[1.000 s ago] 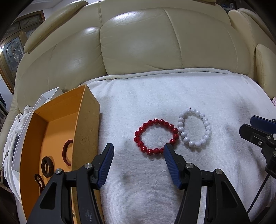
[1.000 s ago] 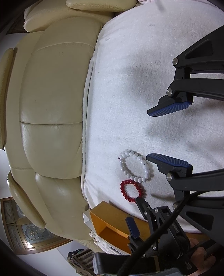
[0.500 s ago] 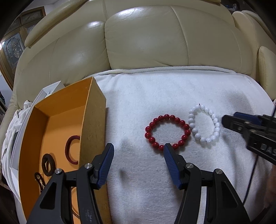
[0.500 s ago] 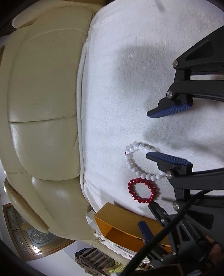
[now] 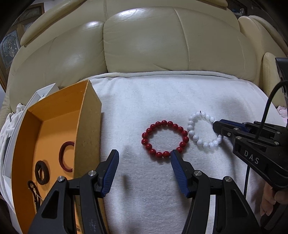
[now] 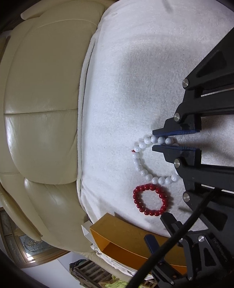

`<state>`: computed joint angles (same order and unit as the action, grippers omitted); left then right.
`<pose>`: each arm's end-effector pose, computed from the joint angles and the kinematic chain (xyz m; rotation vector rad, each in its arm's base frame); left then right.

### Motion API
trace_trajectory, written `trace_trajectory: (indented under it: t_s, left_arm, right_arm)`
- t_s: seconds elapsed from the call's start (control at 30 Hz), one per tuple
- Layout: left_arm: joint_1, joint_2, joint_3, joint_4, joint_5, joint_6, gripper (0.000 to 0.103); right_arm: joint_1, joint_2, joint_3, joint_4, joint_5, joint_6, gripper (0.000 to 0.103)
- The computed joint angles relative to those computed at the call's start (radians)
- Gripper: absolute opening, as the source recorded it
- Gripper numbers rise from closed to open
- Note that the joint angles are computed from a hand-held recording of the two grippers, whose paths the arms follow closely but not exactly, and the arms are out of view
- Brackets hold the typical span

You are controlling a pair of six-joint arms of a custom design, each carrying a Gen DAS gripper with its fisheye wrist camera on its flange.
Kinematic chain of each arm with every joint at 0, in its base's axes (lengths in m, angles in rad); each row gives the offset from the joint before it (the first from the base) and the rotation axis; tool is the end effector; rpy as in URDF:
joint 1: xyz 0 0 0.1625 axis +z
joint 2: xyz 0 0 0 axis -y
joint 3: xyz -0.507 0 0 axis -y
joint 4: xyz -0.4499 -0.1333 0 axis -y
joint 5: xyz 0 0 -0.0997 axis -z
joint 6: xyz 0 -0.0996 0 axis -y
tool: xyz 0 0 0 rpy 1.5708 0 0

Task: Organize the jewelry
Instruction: 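Lower the right gripper onto the white bead bracelet and close on it, then position the left gripper over the red bead bracelet while the right holds the white bracelet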

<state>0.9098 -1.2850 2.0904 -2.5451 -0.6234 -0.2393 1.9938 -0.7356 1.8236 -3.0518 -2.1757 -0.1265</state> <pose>-0.1764 -0.5757 0.2839 0.3784 2.2383 -0.6787 0.3606 -0.6144 0.0667 0.5360 -2.4818 0.6157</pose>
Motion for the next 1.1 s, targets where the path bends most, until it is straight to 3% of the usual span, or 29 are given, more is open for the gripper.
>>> trace_trajectory:
  t_s: [0.63,0.93,1.1]
  left_arm:
    - [0.018,0.084,-0.034,-0.13,-0.097,0.106,0.06]
    - [0.036,0.097,-0.046,-0.155,-0.188,0.112,0.025]
    - [0.031,0.091,-0.043,-0.148,-0.278,0.101,0.021]
  right_arm:
    - [-0.035,-0.133,0.096,0.051,-0.067,0.035,0.011]
    - [-0.057,-0.198,0.154,0.079,-0.077,0.048,0.011]
    - [-0.07,-0.206,0.158,0.082,-0.073,0.059,0.011]
